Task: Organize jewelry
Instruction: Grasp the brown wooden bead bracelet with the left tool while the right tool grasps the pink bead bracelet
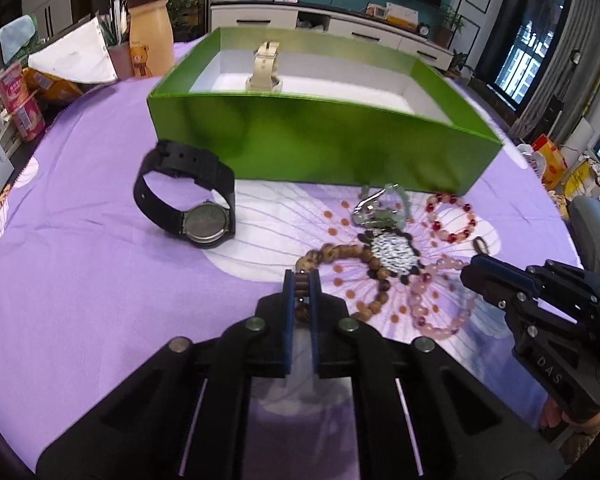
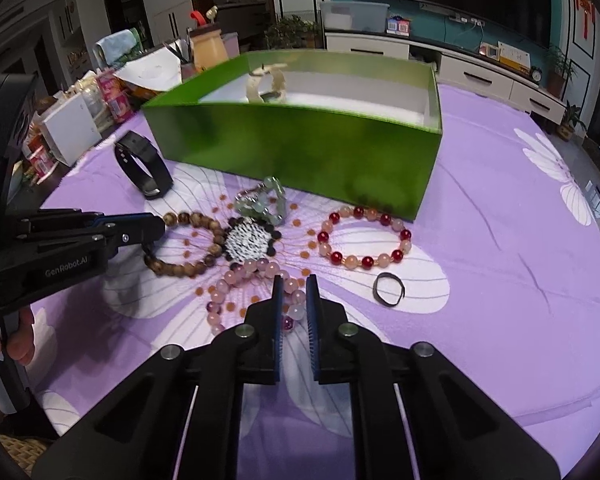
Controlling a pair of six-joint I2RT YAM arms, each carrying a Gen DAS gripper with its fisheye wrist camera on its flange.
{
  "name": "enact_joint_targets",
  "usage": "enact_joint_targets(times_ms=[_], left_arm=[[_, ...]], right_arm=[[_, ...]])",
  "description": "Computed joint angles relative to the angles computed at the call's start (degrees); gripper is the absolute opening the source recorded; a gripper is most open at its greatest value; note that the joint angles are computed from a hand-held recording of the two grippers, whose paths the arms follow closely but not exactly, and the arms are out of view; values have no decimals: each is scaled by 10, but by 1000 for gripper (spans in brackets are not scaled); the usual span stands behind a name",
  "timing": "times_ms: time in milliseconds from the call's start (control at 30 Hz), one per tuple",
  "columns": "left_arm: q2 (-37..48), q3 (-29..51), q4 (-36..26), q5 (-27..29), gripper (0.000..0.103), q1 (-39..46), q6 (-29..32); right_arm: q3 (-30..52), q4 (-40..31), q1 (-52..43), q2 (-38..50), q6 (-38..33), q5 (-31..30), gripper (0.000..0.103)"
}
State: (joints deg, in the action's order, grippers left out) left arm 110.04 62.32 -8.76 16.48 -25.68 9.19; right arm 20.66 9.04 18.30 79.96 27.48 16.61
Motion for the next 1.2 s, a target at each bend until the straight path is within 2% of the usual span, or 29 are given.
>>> enact_joint_targets(times_ms=[167,200,300,333,433,633,667,700,733,767,967,1067,1167,1200], left_arm=[[-50,-26,1,22,6,10,1],[-54,-25,-2,26,6,13,3],[-79,-32,-3,36,6,18,7],[-86,-31,-6,37,6,18,7],[-101,-29,-11,44,6,20,6],[-112,-21,-16,52,6,25,1],[-112,-24,-15,52,6,26,0],[-110,-24,-17,52,6,26,0],[-106,-21,-20,53,6,27,-1],[-104,-21,-21,53,6,27,-1],[-91,-17,-23,55,6,31,0],[-87,-16,-24,54,6,30,1],[-85,-16,-22,53,6,30,0],[-84,-16,-23,53,6,30,1]], right_arm=[[0,-40,21,-67,0,25,9],[2,-54,25,-83,-1,34,6],[9,-85,36,-121,-3,54,5],[13,-93,36,-127,-6,56,0],[18,-113,35,-153,-12,62,0],[6,-116,-19,-180,-15,-16,0],[2,-114,-33,-175,-14,-35,1],[1,-116,-56,-157,-11,-71,7],[-2,-114,-61,-147,-5,-80,14],[-12,-104,-66,-138,0,-91,16],[-31,-78,-65,-76,20,-88,18],[-25,-62,-50,-35,23,-65,18],[-10,-58,-7,-2,26,-1,19],[-4,-60,1,7,25,13,15]])
